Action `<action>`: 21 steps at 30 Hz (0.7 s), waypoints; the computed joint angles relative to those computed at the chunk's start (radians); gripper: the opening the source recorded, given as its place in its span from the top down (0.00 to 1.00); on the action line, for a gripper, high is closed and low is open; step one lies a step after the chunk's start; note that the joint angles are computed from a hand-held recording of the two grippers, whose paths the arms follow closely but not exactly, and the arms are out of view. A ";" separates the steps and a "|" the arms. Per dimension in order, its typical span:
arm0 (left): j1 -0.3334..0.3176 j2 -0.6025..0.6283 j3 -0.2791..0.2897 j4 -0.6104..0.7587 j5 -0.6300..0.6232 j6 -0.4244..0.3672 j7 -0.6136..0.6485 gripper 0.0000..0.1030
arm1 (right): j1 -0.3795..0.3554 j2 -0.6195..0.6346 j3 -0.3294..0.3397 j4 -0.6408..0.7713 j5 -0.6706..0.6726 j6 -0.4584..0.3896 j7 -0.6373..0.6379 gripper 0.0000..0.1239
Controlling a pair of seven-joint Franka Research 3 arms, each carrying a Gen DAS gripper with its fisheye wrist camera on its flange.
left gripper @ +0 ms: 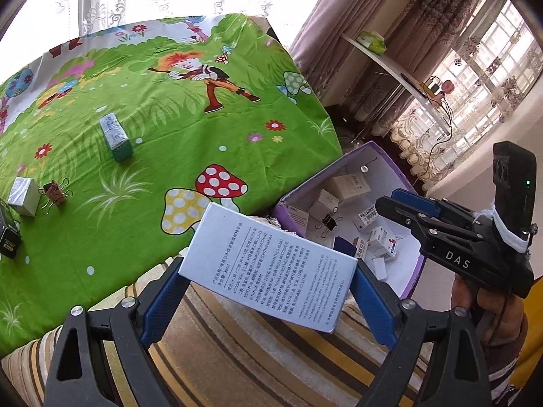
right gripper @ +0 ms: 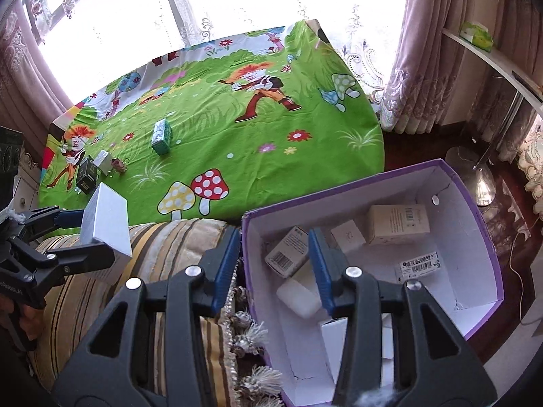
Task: Organize rigid objects
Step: 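Carry both held items over the purple box, then open both tools to drop the white box and black clip into the purple box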
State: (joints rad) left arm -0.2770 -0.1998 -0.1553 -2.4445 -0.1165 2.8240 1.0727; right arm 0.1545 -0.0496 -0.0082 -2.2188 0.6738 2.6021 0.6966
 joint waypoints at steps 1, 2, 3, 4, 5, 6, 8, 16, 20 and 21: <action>-0.006 0.014 0.000 0.016 -0.005 -0.002 0.010 0.09 | -0.007 0.003 -0.007 0.001 -0.005 0.002 0.008 0.62; -0.013 0.030 0.001 0.032 -0.015 -0.005 0.026 0.09 | -0.015 0.006 -0.012 0.002 -0.007 0.004 0.014 0.62; -0.015 0.043 -0.002 0.047 -0.018 -0.009 0.034 0.09 | -0.023 0.009 -0.018 0.004 -0.012 0.007 0.024 0.62; -0.015 0.057 -0.008 0.063 -0.017 -0.012 0.039 0.09 | -0.031 0.012 -0.021 0.004 -0.019 0.012 0.035 0.62; -0.016 0.070 -0.012 0.077 -0.021 -0.015 0.050 0.09 | -0.038 0.013 -0.025 0.003 -0.026 0.022 0.046 0.62; -0.017 0.082 -0.017 0.090 -0.025 -0.018 0.059 0.09 | -0.046 0.014 -0.028 0.002 -0.036 0.033 0.059 0.62; -0.019 0.107 -0.025 0.118 -0.042 -0.025 0.085 0.09 | -0.059 0.016 -0.033 0.001 -0.046 0.046 0.079 0.62; -0.024 0.187 -0.072 0.213 -0.165 -0.016 0.222 0.08 | -0.087 0.019 -0.042 0.008 -0.046 0.049 0.108 0.58; -0.024 0.199 -0.090 0.230 -0.303 -0.002 0.332 0.05 | -0.092 0.015 -0.043 0.006 -0.034 0.053 0.109 0.48; -0.022 0.198 -0.092 0.228 -0.301 0.004 0.328 0.04 | -0.093 0.013 -0.043 0.005 -0.033 0.053 0.109 0.47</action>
State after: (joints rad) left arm -0.2992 -0.0021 -0.2468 -2.2165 -0.4174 2.8280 1.4007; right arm 0.0613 -0.0362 -0.0511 -2.2136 0.6411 2.6548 0.8055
